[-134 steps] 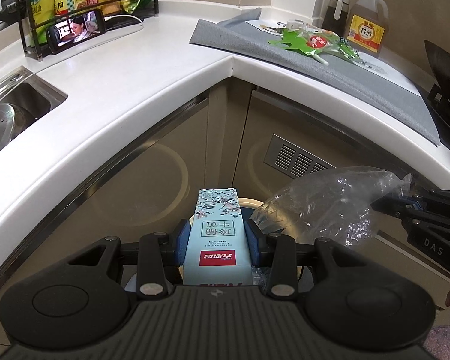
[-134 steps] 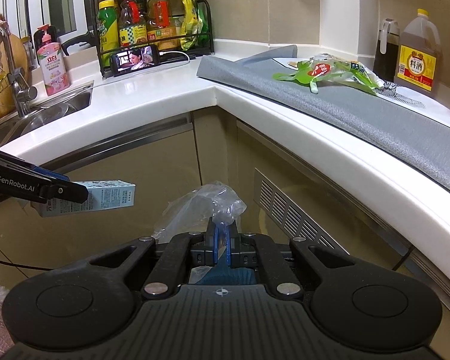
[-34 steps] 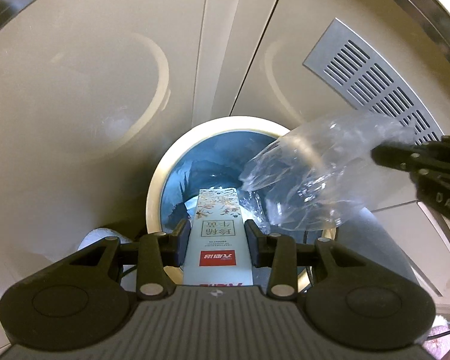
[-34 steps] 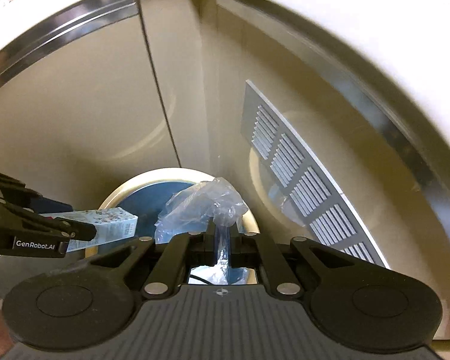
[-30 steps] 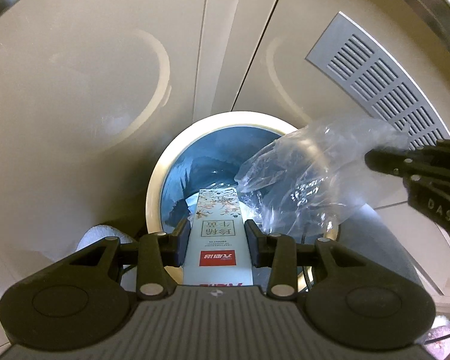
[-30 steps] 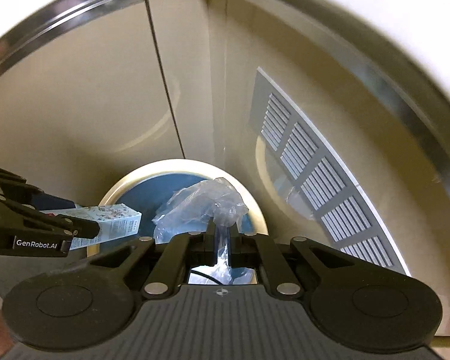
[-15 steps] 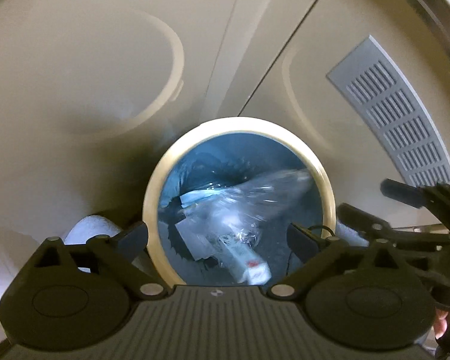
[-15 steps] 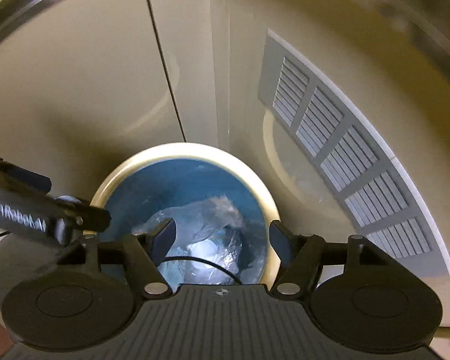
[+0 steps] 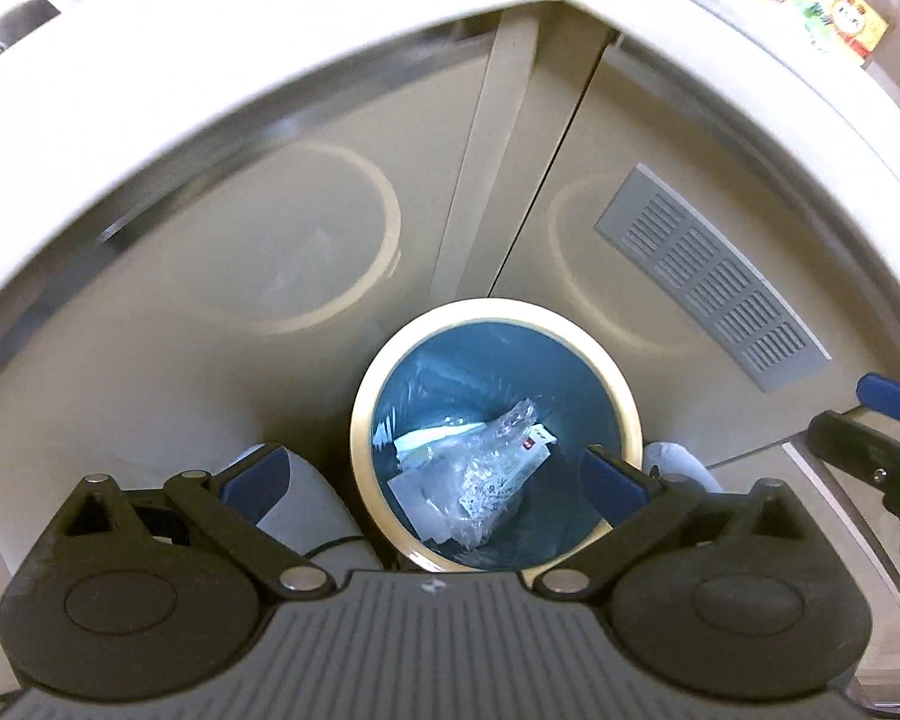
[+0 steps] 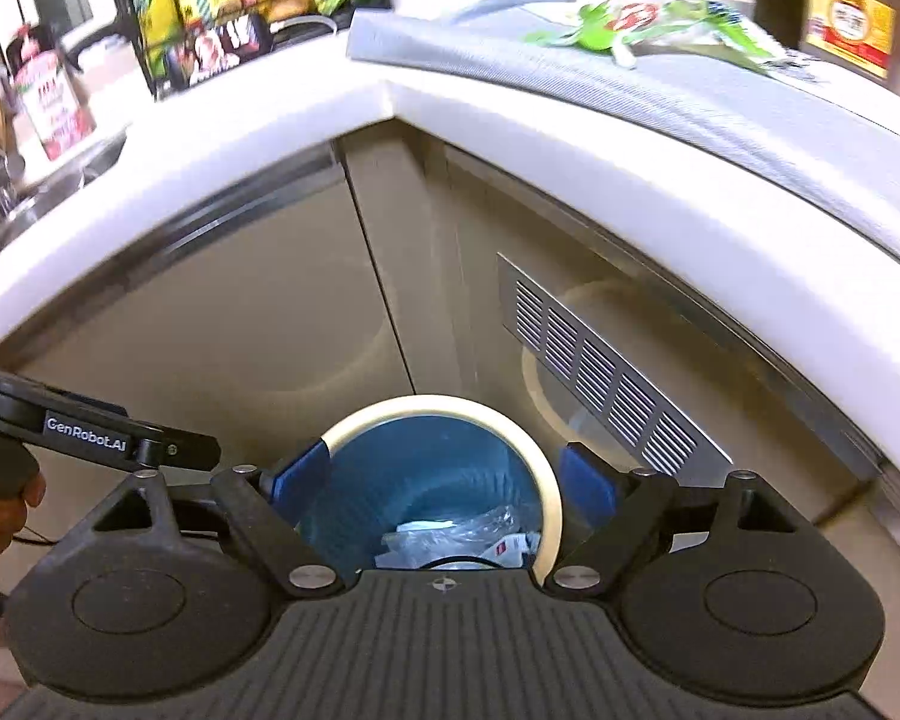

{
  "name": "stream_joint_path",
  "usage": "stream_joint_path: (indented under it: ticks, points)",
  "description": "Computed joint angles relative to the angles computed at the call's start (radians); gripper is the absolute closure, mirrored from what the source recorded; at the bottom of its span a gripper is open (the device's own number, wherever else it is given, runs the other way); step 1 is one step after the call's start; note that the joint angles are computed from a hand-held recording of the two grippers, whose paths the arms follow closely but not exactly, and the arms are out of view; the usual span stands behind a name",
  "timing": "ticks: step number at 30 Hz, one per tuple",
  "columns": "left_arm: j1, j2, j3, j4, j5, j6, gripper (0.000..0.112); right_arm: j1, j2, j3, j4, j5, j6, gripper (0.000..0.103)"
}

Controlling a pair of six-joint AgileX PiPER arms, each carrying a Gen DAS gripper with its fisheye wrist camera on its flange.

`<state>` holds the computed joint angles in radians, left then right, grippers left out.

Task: Collect trash
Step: 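Open both tools to drop the printed box and clear bag into the bin, then move the right tool up toward the green plastic item on the grey mat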

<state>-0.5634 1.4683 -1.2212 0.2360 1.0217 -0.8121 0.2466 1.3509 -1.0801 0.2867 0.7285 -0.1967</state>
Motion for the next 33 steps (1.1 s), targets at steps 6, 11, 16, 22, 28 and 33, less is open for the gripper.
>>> stream_joint_path:
  ticks: [6,11,16,22,28,33]
  points:
    - [-0.105,-0.06,-0.023,0.11,0.079,-0.079,0.01,-0.005,-0.061,0.008,0.009,0.058,0.019,0.016]
    - [-0.176,-0.077,-0.037,0.164,0.11,-0.096,0.01,0.017,-0.112,0.005,-0.017,0.071,0.016,0.015]
    - [-0.209,-0.08,-0.039,0.201,0.121,-0.109,0.01,0.021,-0.134,0.011,-0.031,0.079,0.023,0.015]
    - [-0.232,-0.09,-0.028,0.222,0.122,-0.116,0.01,0.049,-0.135,0.004,-0.058,0.08,0.047,0.015]
    - [-0.233,-0.093,-0.024,0.225,0.119,-0.117,0.01,0.058,-0.133,0.003,-0.067,0.085,0.044,0.014]
    - [-0.263,-0.095,-0.022,0.259,0.126,-0.135,0.01,0.063,-0.131,0.002,-0.075,0.091,0.055,0.013]
